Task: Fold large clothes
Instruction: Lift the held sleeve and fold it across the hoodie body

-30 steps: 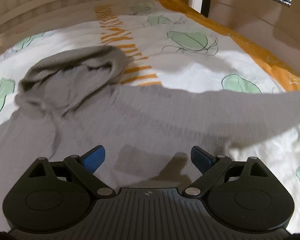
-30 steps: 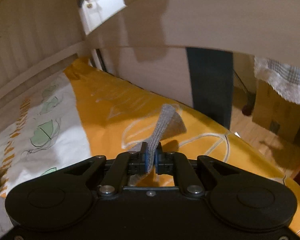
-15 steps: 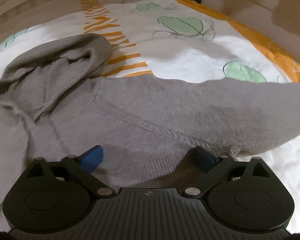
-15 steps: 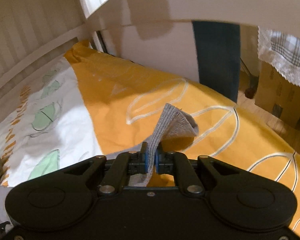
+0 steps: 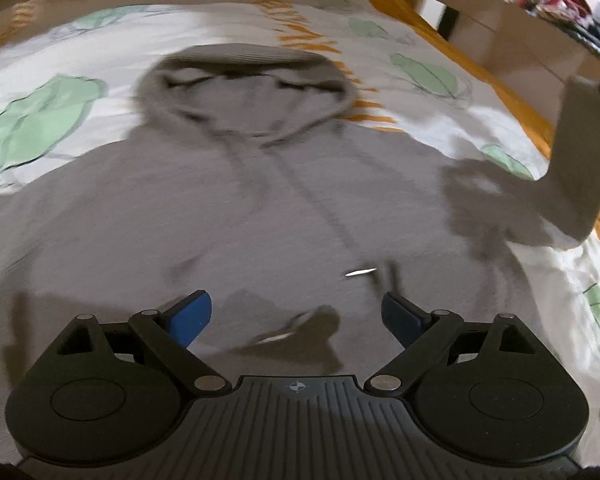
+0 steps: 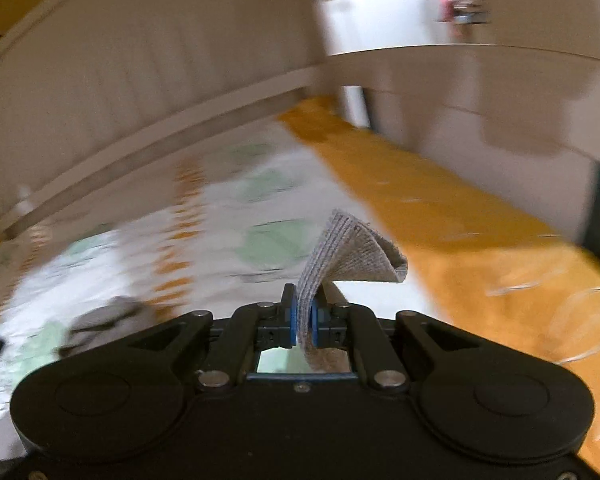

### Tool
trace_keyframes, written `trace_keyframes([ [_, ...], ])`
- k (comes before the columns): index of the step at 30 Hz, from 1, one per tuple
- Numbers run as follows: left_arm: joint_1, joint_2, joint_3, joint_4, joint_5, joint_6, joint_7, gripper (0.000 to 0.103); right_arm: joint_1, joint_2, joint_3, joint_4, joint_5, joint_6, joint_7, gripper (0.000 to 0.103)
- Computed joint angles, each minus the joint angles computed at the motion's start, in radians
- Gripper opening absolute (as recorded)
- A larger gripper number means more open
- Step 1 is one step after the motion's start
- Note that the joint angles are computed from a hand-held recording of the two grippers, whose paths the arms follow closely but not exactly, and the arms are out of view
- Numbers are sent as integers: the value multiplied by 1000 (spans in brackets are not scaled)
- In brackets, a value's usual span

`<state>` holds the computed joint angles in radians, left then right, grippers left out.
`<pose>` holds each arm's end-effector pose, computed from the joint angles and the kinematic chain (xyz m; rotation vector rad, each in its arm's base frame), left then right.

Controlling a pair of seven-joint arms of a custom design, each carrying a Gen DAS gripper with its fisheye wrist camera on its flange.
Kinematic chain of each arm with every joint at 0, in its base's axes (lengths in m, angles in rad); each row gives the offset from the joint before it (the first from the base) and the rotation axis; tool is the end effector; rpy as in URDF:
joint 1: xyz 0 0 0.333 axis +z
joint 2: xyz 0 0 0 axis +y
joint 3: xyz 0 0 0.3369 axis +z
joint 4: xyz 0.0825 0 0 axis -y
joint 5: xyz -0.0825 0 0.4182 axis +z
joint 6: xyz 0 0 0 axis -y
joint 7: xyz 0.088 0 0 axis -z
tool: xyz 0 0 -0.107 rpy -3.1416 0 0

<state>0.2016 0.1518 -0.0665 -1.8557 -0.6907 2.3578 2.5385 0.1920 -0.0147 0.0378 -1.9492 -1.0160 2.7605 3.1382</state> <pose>0.6617 0.0835 0.4842 -1.5316 2.3507 -0.9255 0.6043 0.1781 0.5730 -1.0988 1.9212 -0.7769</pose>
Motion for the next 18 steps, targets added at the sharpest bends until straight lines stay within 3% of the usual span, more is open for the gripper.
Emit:
trace_keyframes([
  [6,64,3,36,27,-42,-44,29,93,97,235,18,285,89,56,-113,14],
  [12,116,22,56,50,-63,-54,31,93,165,525,78,624,276,80,-351,13],
  [18,156,50,62,77,-63,-76,10,93,221,776,153,921,438,18,-603,14],
])
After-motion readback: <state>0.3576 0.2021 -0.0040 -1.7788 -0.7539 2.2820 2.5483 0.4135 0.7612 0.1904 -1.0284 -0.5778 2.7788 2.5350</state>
